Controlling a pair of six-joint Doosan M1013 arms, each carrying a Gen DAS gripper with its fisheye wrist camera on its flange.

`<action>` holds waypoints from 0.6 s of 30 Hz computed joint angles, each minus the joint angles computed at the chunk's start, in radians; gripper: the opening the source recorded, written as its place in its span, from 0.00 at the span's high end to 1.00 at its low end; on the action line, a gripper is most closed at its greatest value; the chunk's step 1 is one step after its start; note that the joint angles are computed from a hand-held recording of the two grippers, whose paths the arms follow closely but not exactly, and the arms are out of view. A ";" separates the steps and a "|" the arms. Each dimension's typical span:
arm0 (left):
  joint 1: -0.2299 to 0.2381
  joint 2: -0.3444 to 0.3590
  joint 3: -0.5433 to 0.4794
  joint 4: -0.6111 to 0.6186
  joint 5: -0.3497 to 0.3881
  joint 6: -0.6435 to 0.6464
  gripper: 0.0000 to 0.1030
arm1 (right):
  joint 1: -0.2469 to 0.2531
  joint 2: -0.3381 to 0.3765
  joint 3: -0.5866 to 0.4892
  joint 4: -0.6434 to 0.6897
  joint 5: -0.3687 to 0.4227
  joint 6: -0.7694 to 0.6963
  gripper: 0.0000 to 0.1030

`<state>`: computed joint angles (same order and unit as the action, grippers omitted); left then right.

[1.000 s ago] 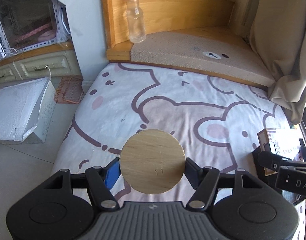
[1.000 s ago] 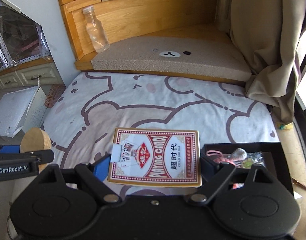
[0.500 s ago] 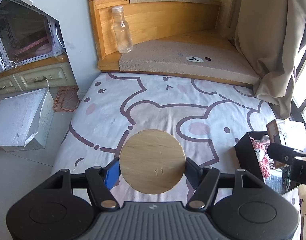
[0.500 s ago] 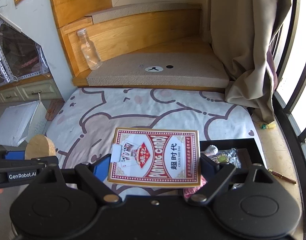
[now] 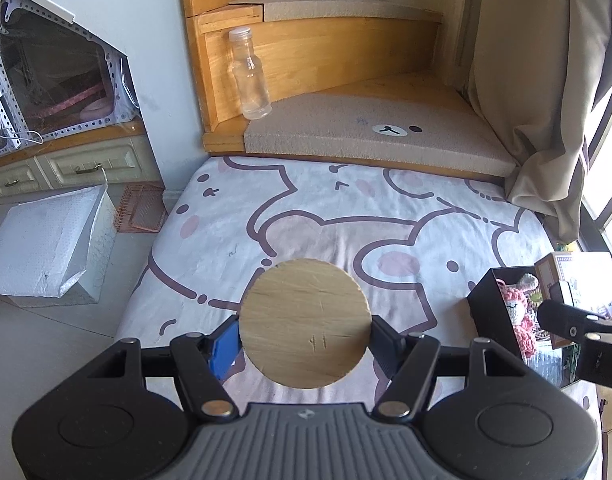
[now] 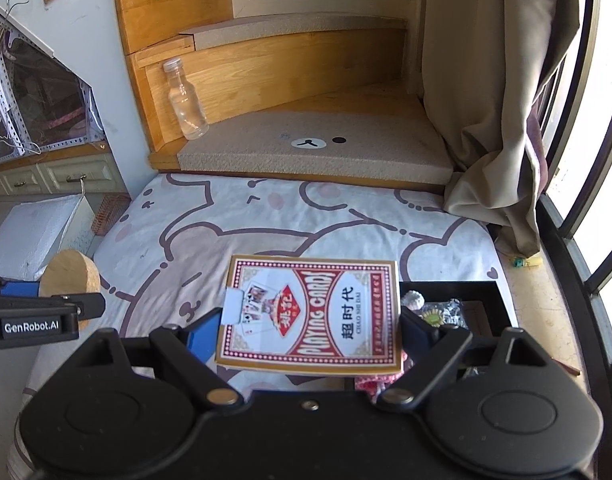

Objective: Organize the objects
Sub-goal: 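Carry the coaster with the left tool and card box with the right tool toward the black box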

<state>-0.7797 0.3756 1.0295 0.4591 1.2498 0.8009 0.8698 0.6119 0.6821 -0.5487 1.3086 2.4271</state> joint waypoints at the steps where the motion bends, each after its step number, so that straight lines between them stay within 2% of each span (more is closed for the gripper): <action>1: 0.000 0.000 0.001 0.000 -0.002 0.000 0.34 | 0.001 0.001 -0.001 -0.001 0.001 0.000 0.13; 10: 0.000 0.009 -0.007 -0.024 -0.018 -0.007 0.34 | -0.006 -0.022 0.034 0.001 -0.013 0.012 0.13; 18: -0.011 0.040 -0.044 -0.050 -0.031 0.017 0.34 | -0.018 -0.069 0.111 -0.017 -0.020 0.049 0.13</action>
